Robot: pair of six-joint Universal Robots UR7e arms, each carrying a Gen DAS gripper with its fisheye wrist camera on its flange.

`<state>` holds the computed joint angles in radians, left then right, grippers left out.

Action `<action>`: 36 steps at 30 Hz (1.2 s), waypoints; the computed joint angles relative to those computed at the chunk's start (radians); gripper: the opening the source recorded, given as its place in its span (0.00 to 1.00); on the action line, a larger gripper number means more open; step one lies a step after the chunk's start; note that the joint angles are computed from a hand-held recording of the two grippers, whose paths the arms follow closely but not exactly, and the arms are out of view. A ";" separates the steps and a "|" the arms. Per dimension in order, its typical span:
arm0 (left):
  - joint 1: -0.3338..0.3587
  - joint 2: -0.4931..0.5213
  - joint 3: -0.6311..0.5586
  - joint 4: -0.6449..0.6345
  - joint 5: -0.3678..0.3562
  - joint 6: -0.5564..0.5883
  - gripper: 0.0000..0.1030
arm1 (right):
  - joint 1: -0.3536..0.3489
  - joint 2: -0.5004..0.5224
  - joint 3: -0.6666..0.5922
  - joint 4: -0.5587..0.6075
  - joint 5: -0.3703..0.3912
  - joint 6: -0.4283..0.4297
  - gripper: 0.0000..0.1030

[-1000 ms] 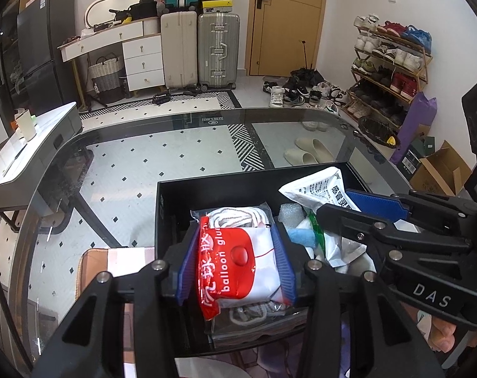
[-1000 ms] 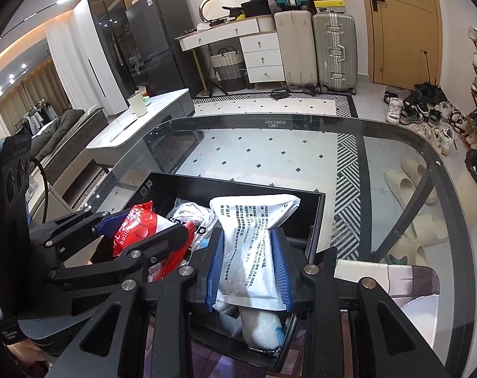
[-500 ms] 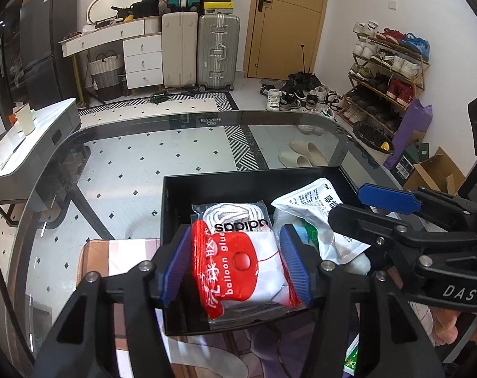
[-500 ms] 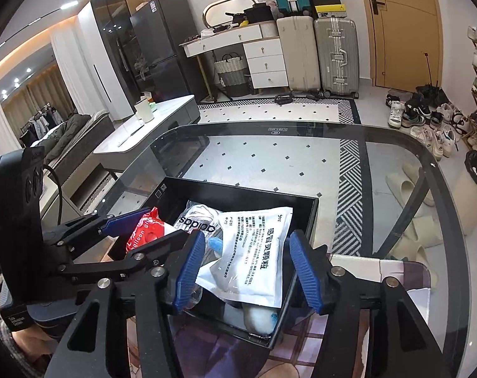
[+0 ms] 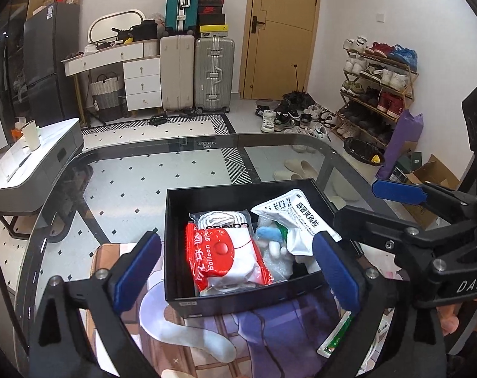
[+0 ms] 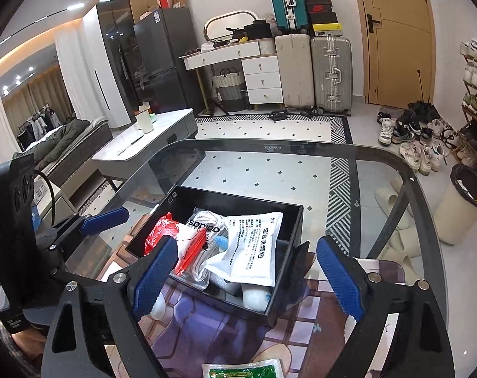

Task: Organize soft objects
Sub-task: 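Open both tools to release the packets and raise them out of the box, then move both tools toward the white cable and green sachet on the cloth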

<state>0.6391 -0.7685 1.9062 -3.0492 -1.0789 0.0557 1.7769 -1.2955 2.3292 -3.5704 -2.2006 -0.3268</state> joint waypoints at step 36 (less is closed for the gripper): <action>-0.078 -0.141 0.255 -0.078 -0.010 -0.018 1.00 | 0.049 -0.076 0.242 -0.142 -0.094 0.030 0.99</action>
